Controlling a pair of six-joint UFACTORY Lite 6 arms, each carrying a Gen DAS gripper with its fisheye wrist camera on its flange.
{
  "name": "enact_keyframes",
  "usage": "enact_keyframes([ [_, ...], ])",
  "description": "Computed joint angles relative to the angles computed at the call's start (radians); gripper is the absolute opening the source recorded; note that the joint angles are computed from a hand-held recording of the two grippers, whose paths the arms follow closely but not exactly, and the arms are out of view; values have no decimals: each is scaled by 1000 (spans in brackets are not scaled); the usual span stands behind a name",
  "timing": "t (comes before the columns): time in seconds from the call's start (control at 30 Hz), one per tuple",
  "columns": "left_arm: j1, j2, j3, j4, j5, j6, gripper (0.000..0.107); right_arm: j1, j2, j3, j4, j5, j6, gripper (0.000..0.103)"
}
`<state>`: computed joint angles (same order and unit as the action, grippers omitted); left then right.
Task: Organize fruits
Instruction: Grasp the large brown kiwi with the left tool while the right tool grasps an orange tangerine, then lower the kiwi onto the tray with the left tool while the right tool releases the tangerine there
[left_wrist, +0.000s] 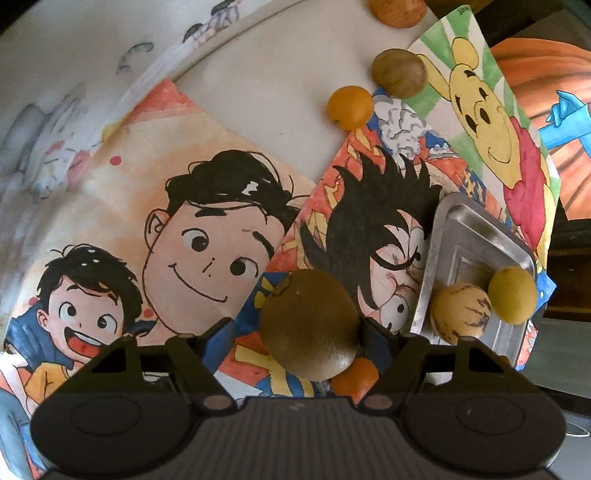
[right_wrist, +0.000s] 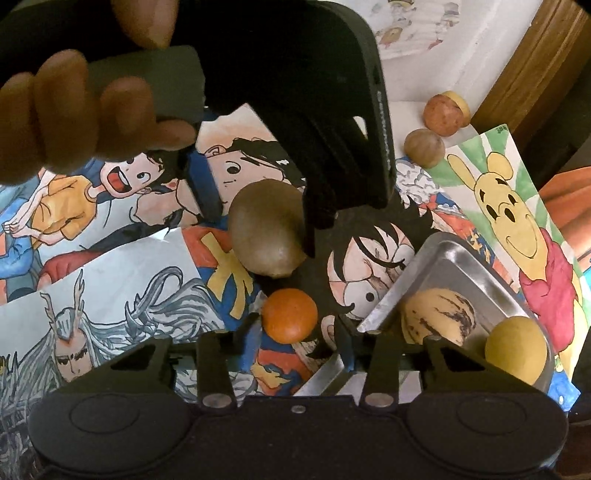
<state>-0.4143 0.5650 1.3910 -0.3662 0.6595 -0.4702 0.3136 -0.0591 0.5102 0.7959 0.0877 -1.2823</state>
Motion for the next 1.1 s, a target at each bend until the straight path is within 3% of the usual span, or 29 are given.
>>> enact_keyframes([
  [0.07,1,9,16,9,6,-4,75,3,1,1,46,2,-45,38],
  [0.13,7,11,16,-34,-4,43,62,6,1,-1,86,4,-83,36],
  [0.5,-3,-30,-48,-47,-67,66,61,15,-28,-30,216,-14,-148,34],
  [0.6,-10,-54,-71,-32,-76,49,60,21,-58,-54,128,-23,-39,34],
  [0.9,-39,-129,-121,96,-94,-69,60,-58,-266,-156,218,-5,-89,34],
  [1.1,-77,-128,-51,205,-84,-151,60,-180,-395,-172,289,28,-173,34],
])
